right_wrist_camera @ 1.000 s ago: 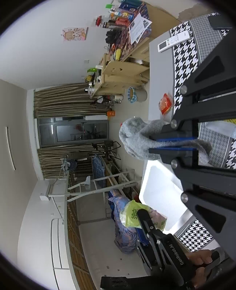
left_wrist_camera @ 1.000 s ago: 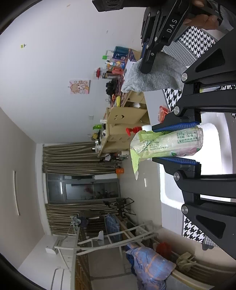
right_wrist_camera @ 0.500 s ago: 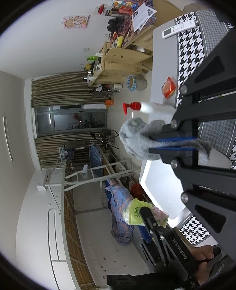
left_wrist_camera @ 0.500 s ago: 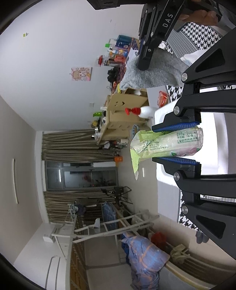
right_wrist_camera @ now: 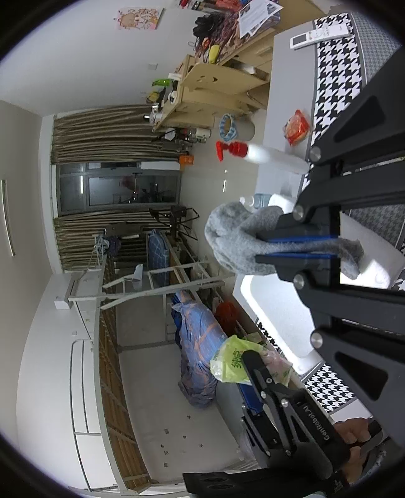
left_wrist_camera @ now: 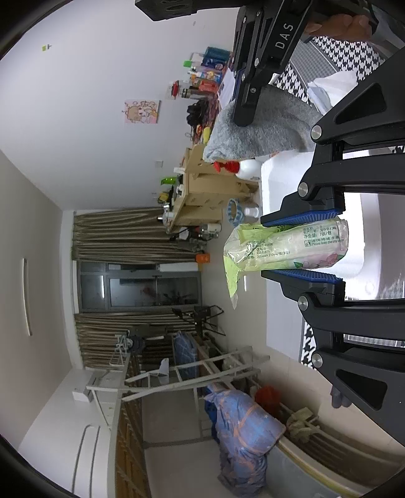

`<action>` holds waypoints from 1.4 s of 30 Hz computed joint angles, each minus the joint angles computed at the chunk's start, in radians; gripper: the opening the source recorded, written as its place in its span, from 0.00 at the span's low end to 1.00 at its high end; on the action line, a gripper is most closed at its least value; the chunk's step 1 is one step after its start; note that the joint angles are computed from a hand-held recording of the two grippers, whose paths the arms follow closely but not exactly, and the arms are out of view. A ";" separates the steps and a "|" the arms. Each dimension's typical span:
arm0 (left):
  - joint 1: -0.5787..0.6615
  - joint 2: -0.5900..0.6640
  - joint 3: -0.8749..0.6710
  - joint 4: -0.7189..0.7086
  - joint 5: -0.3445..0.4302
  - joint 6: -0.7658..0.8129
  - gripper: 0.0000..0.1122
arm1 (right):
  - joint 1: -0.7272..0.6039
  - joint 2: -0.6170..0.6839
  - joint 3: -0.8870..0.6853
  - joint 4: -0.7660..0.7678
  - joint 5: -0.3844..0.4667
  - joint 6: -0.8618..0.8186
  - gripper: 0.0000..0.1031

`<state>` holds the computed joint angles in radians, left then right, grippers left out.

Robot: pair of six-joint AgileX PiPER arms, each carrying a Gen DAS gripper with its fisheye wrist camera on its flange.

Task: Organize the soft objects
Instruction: 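Lift and carry the sock and packet over the white foam box with both grippers, then open the right gripper to drop the grey sock into the foam box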

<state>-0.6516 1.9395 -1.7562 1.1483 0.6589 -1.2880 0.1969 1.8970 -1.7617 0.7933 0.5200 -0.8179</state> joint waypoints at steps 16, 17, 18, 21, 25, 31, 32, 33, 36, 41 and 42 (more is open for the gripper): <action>0.015 -0.031 0.058 0.037 0.015 -0.049 0.24 | 0.053 0.113 -0.180 -0.175 0.132 0.182 0.08; 0.017 -0.031 0.058 0.038 0.015 -0.051 0.24 | 0.055 0.115 -0.188 -0.185 0.140 0.190 0.08; 0.019 -0.032 0.061 0.039 0.012 -0.055 0.24 | 0.057 0.121 -0.197 -0.195 0.149 0.196 0.09; 0.025 -0.036 0.071 0.039 0.009 -0.065 0.25 | 0.075 0.143 -0.235 -0.238 0.169 0.240 0.34; 0.026 -0.046 0.090 0.052 0.005 -0.085 0.25 | 0.078 0.124 -0.188 -0.224 0.126 0.212 0.67; 0.024 -0.050 0.092 0.041 -0.001 -0.076 0.25 | 0.074 0.094 -0.139 -0.214 0.105 0.194 0.68; 0.024 -0.052 0.094 0.040 -0.003 -0.075 0.25 | 0.071 0.092 -0.137 -0.210 0.104 0.191 0.69; 0.022 -0.052 0.092 0.037 -0.003 -0.070 0.25 | 0.071 0.094 -0.140 -0.213 0.103 0.195 0.70; 0.022 -0.049 0.089 0.034 -0.009 -0.063 0.25 | 0.068 0.079 -0.117 -0.202 0.088 0.189 0.72; 0.024 -0.036 0.064 0.009 -0.021 -0.022 0.25 | 0.061 0.049 -0.072 -0.174 0.055 0.151 0.75; 0.024 -0.030 0.052 0.000 -0.021 -0.011 0.25 | 0.059 0.044 -0.063 -0.171 0.047 0.146 0.75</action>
<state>-0.6276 1.9098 -1.7038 1.1478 0.6375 -1.2985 0.2556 1.9410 -1.8252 0.6223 0.5670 -0.6714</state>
